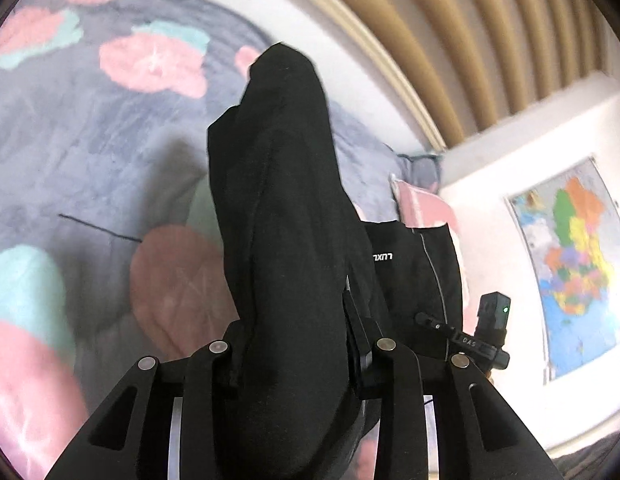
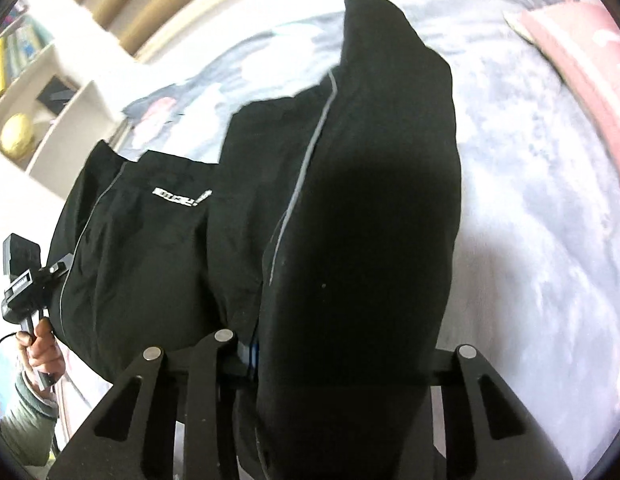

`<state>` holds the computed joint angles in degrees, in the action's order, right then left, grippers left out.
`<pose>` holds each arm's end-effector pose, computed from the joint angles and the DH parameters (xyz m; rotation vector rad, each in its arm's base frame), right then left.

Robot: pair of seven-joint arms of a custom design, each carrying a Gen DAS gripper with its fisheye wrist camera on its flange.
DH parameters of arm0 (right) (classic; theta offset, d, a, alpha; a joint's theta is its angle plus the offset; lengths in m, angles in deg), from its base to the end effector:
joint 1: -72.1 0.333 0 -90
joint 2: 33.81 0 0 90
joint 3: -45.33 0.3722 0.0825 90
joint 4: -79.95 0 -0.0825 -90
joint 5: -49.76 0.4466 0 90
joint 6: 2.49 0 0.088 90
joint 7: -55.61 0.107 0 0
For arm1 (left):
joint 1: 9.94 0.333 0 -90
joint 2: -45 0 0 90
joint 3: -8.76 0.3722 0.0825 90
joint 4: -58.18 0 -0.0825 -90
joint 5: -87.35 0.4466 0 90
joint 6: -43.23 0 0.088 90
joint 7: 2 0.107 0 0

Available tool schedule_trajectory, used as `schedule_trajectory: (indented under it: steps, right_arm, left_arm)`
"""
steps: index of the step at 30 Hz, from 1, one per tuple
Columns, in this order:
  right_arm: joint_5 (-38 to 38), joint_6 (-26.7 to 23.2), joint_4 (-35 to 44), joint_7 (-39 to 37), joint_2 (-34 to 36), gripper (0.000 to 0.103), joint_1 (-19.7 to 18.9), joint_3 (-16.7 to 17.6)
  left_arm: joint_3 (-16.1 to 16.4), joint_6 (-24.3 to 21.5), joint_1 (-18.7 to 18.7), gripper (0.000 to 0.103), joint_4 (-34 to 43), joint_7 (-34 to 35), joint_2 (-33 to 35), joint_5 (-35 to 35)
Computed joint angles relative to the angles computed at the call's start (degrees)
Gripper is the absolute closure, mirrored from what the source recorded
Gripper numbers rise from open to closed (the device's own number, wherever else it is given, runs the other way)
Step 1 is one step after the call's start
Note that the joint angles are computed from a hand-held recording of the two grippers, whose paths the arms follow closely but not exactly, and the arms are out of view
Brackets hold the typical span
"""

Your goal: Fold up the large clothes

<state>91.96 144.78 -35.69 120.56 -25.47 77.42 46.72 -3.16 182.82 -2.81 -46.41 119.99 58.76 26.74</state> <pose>0.6696 0.0673 0.4411 -1.7713 1.7640 -0.0107 0.7197 -0.0513 0.4722 1.9806 -1.8032 1.2937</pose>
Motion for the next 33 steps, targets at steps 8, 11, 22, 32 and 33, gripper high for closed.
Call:
schedule_trajectory:
  steps: [8, 11, 22, 32, 33]
  right_arm:
    - [-6.07, 0.5, -16.04, 5.72, -18.22, 0.063, 3.24, -0.4]
    - [-9.98, -2.56, -20.85, 7.17, -23.8, 0.063, 2.97, -1.8]
    - [-3.48, 5.3, -29.81, 7.05, -21.14, 0.063, 5.07, -4.28]
    - [34.49, 9.01, -30.78, -24.77, -13.64, 0.036, 4.34, -6.49]
    - [39.28, 8.45, -31.39, -29.3, -13.82, 0.035, 3.78, -6.39]
  left_arm:
    - [5.0, -4.55, -1.06, 0.068, -17.68, 6.55, -16.65, -6.46]
    - [7.19, -5.25, -2.93, 0.068, -22.75, 5.85, -20.17, -5.83]
    - [10.97, 1.16, -4.41, 0.061, -33.51, 11.39, -17.18, -14.84]
    - [10.5, -6.64, 1.96, 0.045, -35.76, 30.73, -12.41, -28.63]
    - [10.39, -5.42, 2.02, 0.045, -36.61, 32.44, -13.65, -29.0]
